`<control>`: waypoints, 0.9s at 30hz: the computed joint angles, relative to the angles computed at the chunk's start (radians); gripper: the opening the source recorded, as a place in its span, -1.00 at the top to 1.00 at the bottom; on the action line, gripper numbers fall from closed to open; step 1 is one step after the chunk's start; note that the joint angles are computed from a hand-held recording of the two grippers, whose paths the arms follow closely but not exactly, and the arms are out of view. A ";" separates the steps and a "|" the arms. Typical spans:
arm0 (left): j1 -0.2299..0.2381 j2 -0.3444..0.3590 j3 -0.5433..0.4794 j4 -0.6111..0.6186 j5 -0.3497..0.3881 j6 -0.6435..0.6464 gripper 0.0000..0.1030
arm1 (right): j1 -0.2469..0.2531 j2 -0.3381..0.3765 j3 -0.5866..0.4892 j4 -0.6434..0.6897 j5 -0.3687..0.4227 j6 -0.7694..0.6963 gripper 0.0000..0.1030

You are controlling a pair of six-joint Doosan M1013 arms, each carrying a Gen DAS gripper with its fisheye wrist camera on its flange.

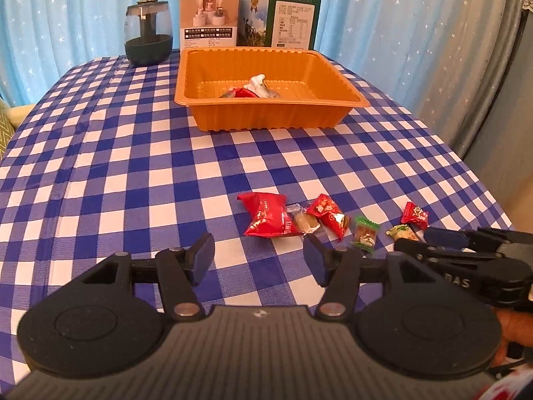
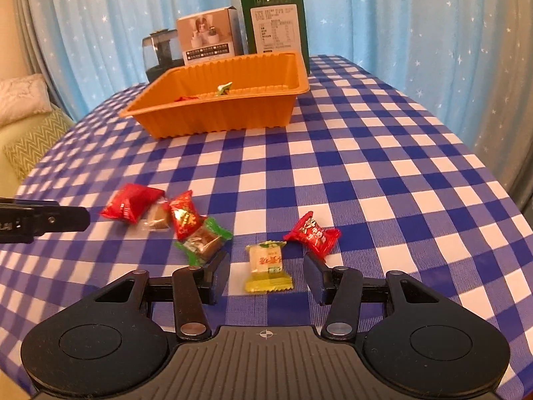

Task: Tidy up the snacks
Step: 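Grasp a red candy pack with left tool while right tool grasps a yellow candy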

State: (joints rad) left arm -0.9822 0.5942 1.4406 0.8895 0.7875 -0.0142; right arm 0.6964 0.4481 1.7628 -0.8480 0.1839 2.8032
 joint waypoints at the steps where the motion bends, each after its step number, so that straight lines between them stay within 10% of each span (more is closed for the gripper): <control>1: 0.001 0.002 -0.002 -0.001 -0.003 0.001 -0.09 | -0.001 0.005 -0.005 0.009 0.002 -0.009 0.13; 9: 0.007 0.008 -0.007 -0.021 -0.017 0.015 -0.10 | 0.010 0.019 -0.028 0.010 0.047 -0.048 0.55; 27: 0.038 0.076 -0.090 0.003 -0.004 0.079 0.20 | 0.006 0.006 -0.030 -0.049 0.007 0.071 0.57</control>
